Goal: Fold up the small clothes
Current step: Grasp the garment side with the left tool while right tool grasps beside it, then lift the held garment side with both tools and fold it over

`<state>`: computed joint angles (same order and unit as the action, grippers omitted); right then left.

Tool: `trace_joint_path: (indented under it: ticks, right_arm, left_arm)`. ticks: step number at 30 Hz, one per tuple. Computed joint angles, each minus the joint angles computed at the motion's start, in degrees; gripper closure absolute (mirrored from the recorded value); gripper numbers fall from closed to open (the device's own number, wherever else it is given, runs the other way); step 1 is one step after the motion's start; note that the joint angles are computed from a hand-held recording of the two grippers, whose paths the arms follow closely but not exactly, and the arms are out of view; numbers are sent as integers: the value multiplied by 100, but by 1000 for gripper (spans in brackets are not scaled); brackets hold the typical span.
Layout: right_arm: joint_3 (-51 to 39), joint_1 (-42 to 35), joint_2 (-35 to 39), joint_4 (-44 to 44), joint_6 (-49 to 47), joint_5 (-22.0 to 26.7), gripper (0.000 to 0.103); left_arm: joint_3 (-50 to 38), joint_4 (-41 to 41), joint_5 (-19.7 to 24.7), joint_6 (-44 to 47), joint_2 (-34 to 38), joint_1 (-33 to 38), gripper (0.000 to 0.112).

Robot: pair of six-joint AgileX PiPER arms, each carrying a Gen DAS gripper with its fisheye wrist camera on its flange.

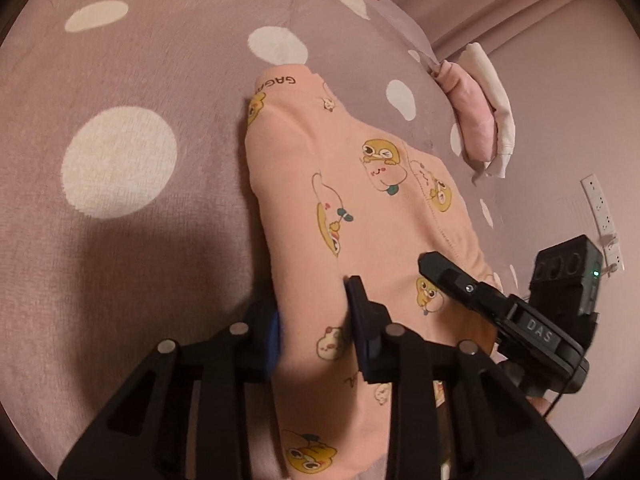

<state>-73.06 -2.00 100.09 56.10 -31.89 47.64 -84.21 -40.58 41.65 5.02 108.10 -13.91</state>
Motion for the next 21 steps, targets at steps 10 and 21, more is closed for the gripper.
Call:
trace_joint_path:
  ticks: [10,21]
  right_arm:
    - [792,61,-1166,206,-480,59,81]
    - [1392,726,-2295,22,-224,48,81]
  left_arm:
    - [959,986,-380,-422,-1187,-576,86]
    - [2401,1913,-368,-1275,-3121,-683,86]
